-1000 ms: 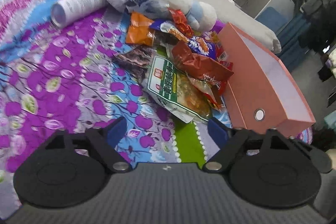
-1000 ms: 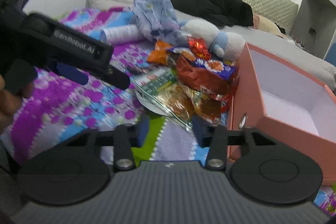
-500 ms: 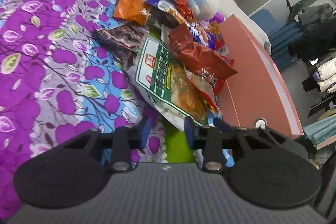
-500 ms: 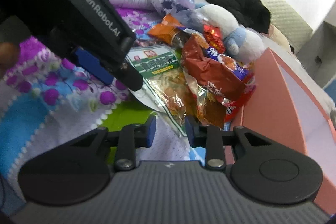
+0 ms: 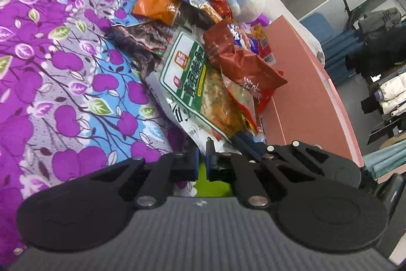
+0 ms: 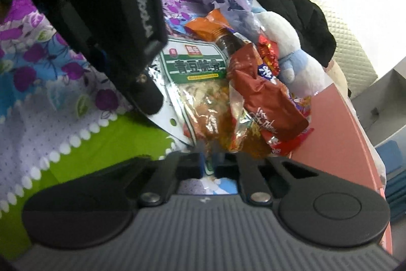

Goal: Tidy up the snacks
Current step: 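Lift the white shrimp bag with the left tool while the right tool grasps the brown stick-snack pack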

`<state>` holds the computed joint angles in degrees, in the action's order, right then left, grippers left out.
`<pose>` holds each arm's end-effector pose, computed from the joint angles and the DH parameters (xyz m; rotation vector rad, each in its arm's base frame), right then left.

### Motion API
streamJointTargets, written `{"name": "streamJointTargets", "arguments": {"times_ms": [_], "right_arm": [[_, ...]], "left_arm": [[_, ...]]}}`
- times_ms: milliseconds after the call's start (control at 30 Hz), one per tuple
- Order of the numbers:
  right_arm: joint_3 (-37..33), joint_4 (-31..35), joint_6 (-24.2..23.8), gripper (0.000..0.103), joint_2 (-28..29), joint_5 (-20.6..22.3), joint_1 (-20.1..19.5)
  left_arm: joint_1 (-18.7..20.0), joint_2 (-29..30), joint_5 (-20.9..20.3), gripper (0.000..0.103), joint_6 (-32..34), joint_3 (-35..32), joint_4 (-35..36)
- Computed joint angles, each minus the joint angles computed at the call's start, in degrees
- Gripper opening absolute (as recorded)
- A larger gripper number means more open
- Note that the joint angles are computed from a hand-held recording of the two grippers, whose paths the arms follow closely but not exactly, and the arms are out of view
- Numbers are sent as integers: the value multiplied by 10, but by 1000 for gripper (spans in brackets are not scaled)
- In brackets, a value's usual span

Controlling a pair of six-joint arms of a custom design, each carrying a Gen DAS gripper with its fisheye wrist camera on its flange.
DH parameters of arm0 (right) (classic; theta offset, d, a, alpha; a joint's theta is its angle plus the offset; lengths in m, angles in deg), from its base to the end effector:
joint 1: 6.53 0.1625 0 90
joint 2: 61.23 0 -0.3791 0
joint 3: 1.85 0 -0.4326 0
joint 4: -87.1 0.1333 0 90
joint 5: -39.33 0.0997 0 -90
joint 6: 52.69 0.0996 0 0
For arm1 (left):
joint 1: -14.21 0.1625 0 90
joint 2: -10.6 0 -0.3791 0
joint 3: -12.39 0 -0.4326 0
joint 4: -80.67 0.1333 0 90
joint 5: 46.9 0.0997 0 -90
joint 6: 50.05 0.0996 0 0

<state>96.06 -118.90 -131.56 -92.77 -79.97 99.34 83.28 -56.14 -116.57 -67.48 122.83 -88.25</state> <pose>0.2529 -0.5802 -0.0158 1.4473 -1.6959 0.5703 -0.0567 -0.6183 0.1931 -0.0748 2.8417 -1.0180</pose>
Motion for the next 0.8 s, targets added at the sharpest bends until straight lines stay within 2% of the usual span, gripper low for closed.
{"name": "streamJointTargets", "arguments": {"times_ms": [100,200,400,433,500,533,800], "right_arm": [[11,11,29,3,-14,3,4],[29,16,55,3,-33,8,9],[41,-14,110,4,-45,19,15],[40,-14,117,5,-45,17,15],[37,-1,135,26,-47,17,16],[34,3,142,30,-47,20,15],[-26,5,161,29,-6,5,8]], "left_arm": [[-7,-20,4,4,-2,17,-1],[-20,-50,24,4,-1,44,1],[-40,-112,58,3,-19,100,7],[-42,-122,61,3,-21,107,9],[-50,-141,73,3,-27,122,14],[-53,-150,78,3,-30,128,18],[-65,-216,106,3,-64,171,56]]}}
